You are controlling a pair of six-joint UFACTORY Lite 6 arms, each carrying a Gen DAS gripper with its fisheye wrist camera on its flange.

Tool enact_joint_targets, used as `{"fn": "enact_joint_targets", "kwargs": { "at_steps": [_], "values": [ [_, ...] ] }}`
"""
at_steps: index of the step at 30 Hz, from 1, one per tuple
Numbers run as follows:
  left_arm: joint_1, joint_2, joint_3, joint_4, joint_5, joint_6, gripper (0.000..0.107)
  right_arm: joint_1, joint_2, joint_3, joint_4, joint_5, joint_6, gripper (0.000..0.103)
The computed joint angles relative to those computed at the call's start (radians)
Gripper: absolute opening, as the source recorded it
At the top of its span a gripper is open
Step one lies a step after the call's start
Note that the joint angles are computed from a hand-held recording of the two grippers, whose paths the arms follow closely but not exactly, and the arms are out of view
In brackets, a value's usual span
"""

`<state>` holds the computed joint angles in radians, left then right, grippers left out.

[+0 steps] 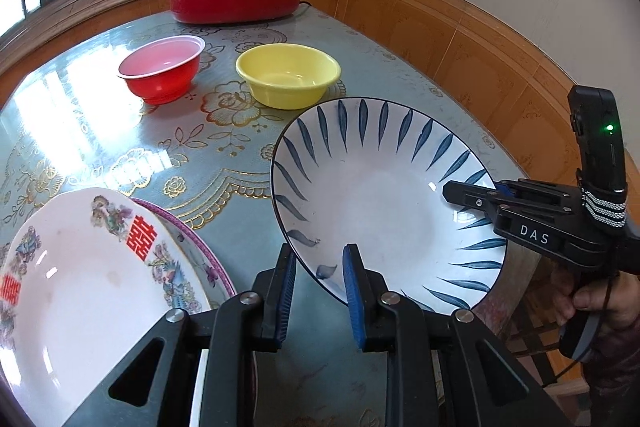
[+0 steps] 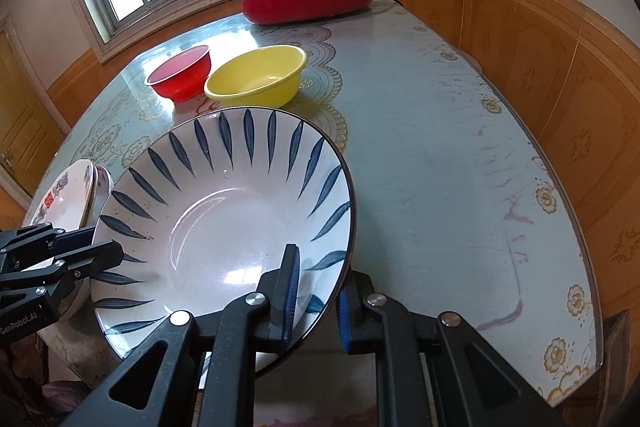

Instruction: Organize plates and bowls

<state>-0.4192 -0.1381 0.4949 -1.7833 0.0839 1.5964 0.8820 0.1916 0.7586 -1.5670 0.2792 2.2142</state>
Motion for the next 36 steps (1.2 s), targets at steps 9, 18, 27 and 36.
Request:
{"fn": "enact_joint_targets", "kwargs": {
  "at_steps": [9, 18, 27, 36],
  "values": [
    [0.05, -0.064, -0.018, 0.262, 0.008, -0.233, 0.024, -0.001, 0.008, 0.004, -0.057, -0.022, 0.039, 0.015],
    [0.098, -0.134, -0.018, 0.525, 0.043, -0.478, 0.024, -0.047, -0.056, -0.013, -0.115, -0.045, 0.119, 0.02],
    [0.137, -0.046, 0.093, 0.605, 0.055, -0.57, 0.024, -0.058, -0.054, 0.032, 0.015, -0.026, -0.041, 0.023],
    [0.184, 0.055, 0.191, 0.663, 0.07, -0.662, 0.026, -0.089, -0.035, 0.137, 0.21, -0.018, -0.276, 0.023]
  ]
}}
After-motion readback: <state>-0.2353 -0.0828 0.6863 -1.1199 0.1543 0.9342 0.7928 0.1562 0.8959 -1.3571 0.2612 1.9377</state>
